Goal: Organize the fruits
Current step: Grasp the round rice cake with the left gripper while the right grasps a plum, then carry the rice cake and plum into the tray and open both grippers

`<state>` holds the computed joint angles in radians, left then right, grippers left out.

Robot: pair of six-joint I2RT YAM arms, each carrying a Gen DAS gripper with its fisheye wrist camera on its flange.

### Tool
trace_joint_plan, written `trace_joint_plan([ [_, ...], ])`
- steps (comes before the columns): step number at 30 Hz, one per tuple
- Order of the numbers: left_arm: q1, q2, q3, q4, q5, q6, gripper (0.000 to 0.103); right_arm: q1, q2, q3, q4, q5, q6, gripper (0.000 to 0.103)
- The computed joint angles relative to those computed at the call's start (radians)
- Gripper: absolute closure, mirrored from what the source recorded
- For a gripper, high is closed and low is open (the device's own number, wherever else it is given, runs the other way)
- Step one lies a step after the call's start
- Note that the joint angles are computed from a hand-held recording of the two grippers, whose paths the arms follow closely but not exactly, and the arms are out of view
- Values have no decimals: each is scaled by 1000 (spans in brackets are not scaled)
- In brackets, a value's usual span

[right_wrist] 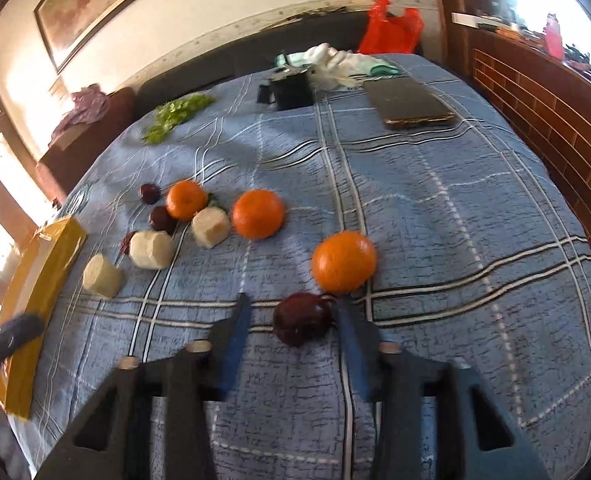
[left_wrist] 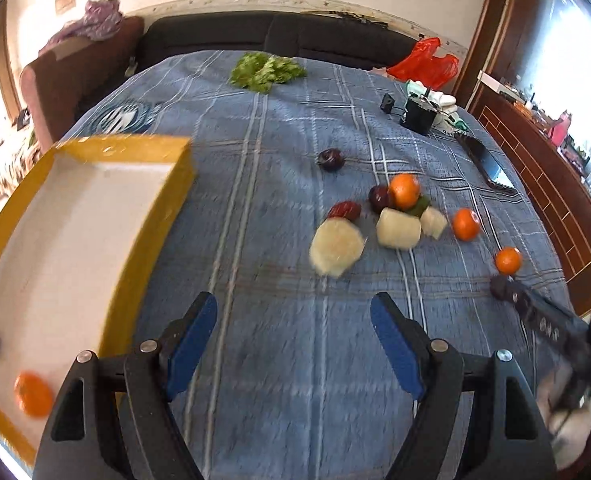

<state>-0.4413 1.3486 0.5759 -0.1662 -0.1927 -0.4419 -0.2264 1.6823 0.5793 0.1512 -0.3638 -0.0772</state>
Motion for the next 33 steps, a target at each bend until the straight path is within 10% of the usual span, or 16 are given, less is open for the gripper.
trace_joint_plan([
  [12,-24,388,216,134,-69,113,27,-12,19,15,-16,-62,-7,71],
  [14,-26,397,223,116,-57,110,69,-16,16,14,-14,-70,-9,71],
  [15,-22,391,222,101,-30,103,70,-20,9,7,-7,-74,-8,71],
  [26,92,-218,-36,-82,59,53,69,-14,-57,-57,83,-64,6,71],
  [33,613,-647,-28,-452,346,283,69,44,-195,-82,24,-7,42,71],
])
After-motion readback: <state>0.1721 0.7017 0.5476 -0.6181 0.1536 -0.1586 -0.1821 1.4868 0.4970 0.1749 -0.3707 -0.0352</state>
